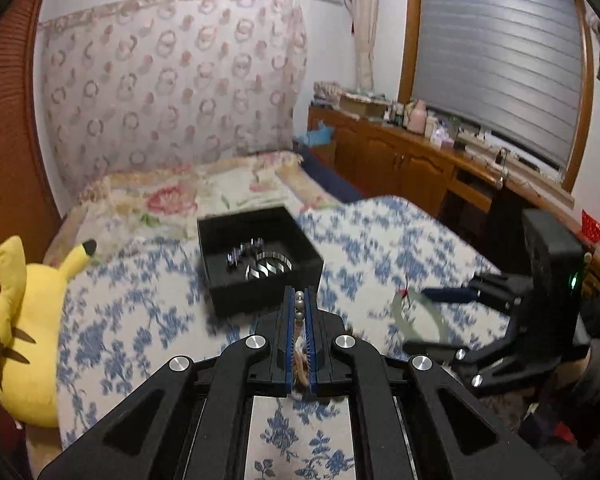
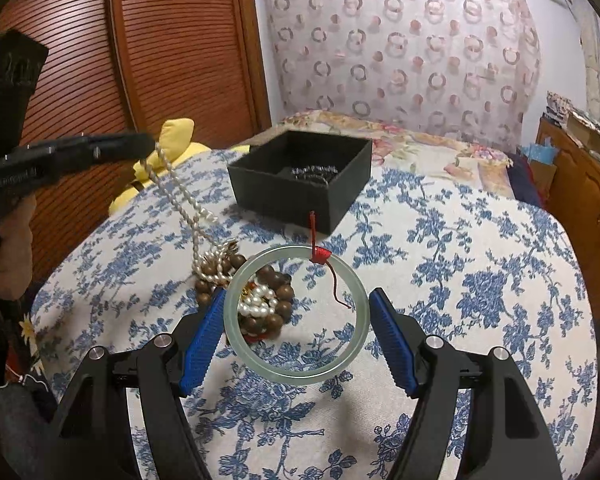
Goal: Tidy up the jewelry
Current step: 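Grasp and lift a pearl necklace with the left tool while the right tool holds the jade bangle, then lower the pearl necklace and jade bangle into the black box and open both tools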
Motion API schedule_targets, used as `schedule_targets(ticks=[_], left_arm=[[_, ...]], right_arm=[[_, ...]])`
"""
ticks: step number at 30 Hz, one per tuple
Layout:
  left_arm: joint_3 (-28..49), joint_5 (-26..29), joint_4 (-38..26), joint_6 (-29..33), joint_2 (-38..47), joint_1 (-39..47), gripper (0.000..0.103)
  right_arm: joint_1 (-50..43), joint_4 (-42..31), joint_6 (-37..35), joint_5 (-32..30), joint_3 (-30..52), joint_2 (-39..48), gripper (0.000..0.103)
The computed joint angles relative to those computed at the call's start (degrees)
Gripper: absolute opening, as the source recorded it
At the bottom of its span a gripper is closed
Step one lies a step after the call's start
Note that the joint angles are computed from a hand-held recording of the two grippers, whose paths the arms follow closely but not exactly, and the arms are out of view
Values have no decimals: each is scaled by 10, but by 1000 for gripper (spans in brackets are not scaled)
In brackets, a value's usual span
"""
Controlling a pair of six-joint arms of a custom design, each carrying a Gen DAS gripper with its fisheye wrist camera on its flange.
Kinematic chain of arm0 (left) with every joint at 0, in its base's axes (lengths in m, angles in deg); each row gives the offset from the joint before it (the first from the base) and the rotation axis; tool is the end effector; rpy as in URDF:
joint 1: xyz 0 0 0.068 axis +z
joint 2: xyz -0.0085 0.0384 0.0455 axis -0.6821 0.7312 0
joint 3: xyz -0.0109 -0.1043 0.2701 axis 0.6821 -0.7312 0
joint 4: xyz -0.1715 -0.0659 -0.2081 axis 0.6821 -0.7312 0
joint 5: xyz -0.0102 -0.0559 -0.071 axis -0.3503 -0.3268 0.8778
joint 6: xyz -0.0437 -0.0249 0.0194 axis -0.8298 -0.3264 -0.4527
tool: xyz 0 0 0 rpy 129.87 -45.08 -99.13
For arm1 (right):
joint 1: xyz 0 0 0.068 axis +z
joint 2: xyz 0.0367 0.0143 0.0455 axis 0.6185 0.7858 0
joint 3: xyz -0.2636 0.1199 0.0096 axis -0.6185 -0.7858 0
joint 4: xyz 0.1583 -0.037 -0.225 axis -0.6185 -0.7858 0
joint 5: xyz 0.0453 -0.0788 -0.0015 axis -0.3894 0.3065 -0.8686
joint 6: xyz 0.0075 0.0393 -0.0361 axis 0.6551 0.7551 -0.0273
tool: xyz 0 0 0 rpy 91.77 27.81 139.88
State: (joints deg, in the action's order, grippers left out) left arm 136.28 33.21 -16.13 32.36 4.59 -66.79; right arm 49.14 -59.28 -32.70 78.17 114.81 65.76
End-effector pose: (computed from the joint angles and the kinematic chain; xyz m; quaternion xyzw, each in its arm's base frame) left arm 0.2888 -0.1369 0.3367 0.2742 0.8418 -0.1813 0.4282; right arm 0.2576 0.0553 0.2676 -0.1194 0.8961 0.1077 0.4136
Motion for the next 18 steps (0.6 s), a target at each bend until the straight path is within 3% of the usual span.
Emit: schedule_targets(ticks=[18], left_arm=[[138,-22,-23,-6,36,-14,4]], right_arm=[[10,-8,-9,8,60,7,74]])
